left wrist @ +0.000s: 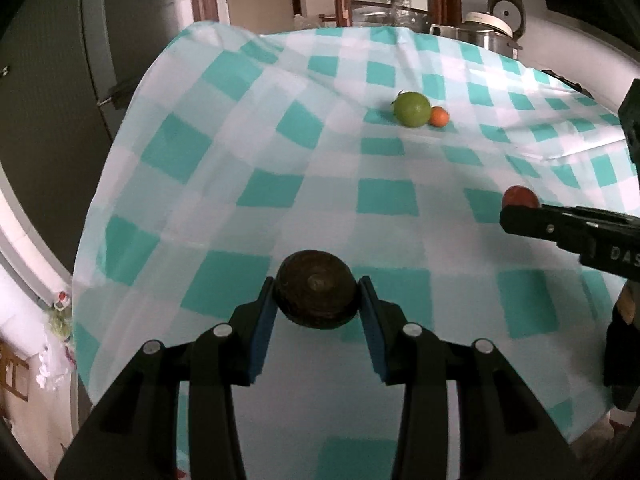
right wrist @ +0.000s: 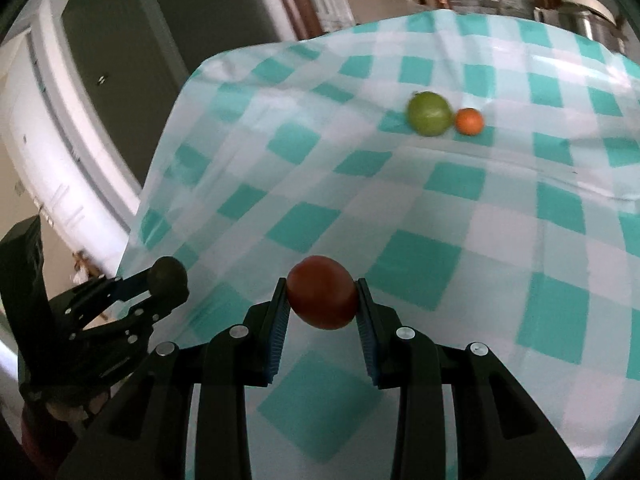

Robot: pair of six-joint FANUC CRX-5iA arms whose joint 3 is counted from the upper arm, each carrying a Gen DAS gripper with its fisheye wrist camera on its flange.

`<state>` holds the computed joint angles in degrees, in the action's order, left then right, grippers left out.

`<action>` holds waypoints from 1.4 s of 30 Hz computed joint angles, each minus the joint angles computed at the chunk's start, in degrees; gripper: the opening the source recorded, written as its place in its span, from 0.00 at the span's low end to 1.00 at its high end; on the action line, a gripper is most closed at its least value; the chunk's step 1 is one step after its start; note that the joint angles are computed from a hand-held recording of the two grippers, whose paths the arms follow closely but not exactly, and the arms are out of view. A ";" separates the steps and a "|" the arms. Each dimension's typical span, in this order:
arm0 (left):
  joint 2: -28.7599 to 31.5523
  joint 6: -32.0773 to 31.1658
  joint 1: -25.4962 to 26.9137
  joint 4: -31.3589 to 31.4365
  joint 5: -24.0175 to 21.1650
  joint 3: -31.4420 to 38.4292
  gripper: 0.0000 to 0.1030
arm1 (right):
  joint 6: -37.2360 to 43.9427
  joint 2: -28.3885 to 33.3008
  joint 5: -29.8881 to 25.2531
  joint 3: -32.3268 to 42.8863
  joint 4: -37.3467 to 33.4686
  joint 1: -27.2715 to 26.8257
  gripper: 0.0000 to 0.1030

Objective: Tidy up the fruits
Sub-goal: 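Carry the dark fruit with the left gripper to the box while the right carries the tomato, then open both grippers to release the dark fruit and tomato into the box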

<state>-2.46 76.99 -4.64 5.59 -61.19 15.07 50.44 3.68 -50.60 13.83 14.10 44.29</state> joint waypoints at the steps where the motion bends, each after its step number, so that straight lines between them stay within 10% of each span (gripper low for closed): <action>1: -0.46 0.05 0.41 -0.04 0.16 -0.62 0.40 | 0.54 0.30 -0.25 0.44 -0.02 0.47 0.33; 24: -15.98 -8.19 21.79 10.47 -0.03 -17.53 0.40 | 28.03 7.63 -7.79 13.87 -13.07 13.12 0.33; 31: -18.75 -12.92 34.23 11.72 -5.55 -22.15 0.40 | 37.85 15.82 -18.47 22.87 -18.04 16.44 0.33; 42: -5.75 -8.26 32.96 -4.32 -16.18 -17.91 0.40 | 40.25 42.92 -43.33 50.44 -10.68 20.59 0.33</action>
<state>-8.21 68.73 28.32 1.27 -77.37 -2.84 90.69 46.60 -93.93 64.28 3.43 64.88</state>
